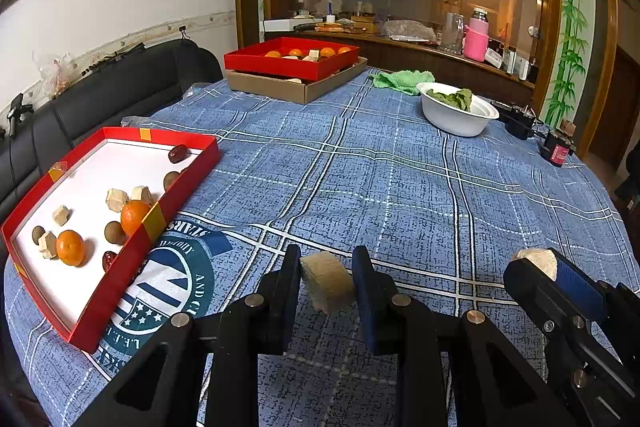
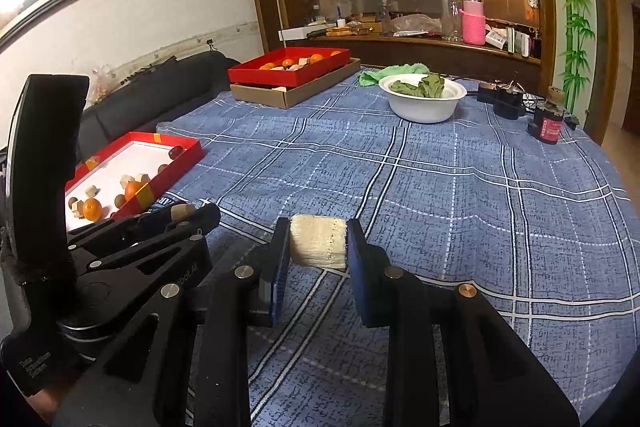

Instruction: Organize fruits

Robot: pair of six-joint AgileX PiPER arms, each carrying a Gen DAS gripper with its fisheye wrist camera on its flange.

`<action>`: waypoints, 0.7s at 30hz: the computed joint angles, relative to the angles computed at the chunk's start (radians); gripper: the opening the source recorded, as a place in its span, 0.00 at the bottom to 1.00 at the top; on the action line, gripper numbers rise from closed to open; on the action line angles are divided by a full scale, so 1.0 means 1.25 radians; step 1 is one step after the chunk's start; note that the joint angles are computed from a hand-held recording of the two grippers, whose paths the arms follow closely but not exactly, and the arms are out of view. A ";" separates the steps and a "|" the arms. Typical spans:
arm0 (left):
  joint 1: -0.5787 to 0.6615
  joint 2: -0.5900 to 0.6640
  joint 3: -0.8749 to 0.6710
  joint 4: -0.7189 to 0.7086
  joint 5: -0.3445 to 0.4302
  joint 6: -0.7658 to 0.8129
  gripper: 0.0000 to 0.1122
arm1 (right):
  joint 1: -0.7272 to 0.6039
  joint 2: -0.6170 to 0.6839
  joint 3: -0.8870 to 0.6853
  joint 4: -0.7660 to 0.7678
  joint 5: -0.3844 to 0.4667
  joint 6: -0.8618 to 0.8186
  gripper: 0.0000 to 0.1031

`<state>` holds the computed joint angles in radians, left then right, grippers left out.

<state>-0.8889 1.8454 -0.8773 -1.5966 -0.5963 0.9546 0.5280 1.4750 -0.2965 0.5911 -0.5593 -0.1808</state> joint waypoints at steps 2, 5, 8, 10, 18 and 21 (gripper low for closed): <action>0.000 0.000 0.000 0.000 0.000 0.000 0.23 | -0.001 0.001 -0.001 -0.002 0.000 0.002 0.25; 0.000 0.000 -0.001 -0.001 0.000 0.000 0.23 | 0.003 -0.001 0.000 0.005 0.000 -0.003 0.25; -0.001 -0.002 0.002 0.001 -0.001 -0.002 0.23 | 0.004 0.001 0.000 0.005 -0.003 -0.001 0.25; -0.001 -0.002 0.002 0.001 -0.002 -0.002 0.23 | 0.005 0.001 0.000 0.006 -0.003 -0.003 0.25; -0.005 -0.004 0.002 0.000 -0.004 -0.003 0.23 | 0.007 0.001 0.001 0.010 -0.007 -0.005 0.25; -0.005 -0.004 0.002 -0.001 -0.004 -0.002 0.22 | 0.011 -0.001 -0.002 0.020 -0.003 -0.012 0.25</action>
<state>-0.8949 1.8401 -0.8746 -1.5985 -0.6009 0.9520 0.5422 1.4735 -0.2995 0.6157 -0.5632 -0.1964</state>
